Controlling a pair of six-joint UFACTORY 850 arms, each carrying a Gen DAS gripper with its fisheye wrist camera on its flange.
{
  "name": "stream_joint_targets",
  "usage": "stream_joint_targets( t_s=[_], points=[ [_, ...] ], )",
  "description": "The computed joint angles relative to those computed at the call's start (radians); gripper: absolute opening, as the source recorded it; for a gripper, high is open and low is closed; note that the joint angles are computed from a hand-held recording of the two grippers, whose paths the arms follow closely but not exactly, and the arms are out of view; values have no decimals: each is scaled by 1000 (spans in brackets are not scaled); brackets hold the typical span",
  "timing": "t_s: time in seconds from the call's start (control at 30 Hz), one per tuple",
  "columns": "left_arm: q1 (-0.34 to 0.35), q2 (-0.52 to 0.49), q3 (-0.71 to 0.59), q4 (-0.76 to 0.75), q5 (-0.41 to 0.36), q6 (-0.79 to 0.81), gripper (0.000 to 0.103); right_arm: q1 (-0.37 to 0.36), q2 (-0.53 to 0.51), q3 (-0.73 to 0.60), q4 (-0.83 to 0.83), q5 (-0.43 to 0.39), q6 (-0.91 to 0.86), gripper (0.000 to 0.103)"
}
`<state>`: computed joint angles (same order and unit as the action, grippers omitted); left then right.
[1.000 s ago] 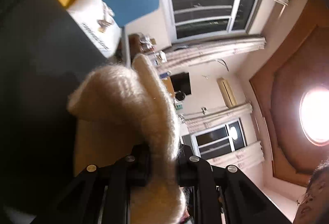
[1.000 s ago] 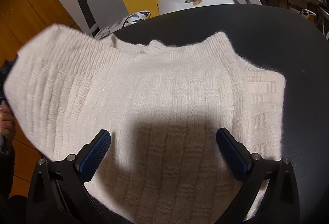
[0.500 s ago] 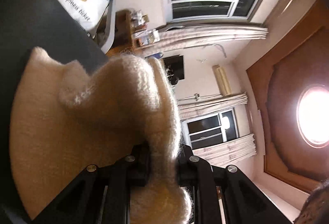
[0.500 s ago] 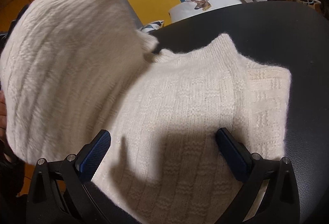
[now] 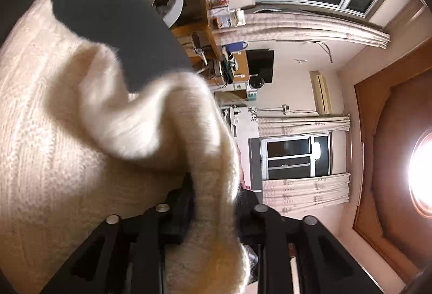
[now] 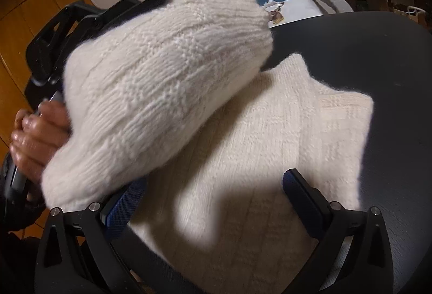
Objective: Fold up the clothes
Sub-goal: 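Lift the pinched sweater side with the left tool and fold it over the body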
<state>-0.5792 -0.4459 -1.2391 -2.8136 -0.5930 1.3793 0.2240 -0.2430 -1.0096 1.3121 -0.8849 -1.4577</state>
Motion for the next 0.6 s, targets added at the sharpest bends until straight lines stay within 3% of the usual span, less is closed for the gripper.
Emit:
stream_joint_targets(
  t_s=[0.1,0.27,0.33,0.47,0.53,0.6],
  points=[
    [0,-4,-12,38,-29,-67,29,-35,7,16,2,-53,-4,103],
    [-6,69,40,22,-105,41,30,-80,13,41,20,-117,-6,103],
    [-10,135,99,-28,-50,155,32,-98,14,48,36,-134,-1,103],
    [-27,206,179,-135,152,309,32,-123,25,66,11,-147,22,103],
    [-42,211,221,-196,189,340,32,-128,28,77,-13,-161,32,103],
    [-59,215,286,-246,126,347,32,-121,28,89,-8,-164,24,103]
  ],
)
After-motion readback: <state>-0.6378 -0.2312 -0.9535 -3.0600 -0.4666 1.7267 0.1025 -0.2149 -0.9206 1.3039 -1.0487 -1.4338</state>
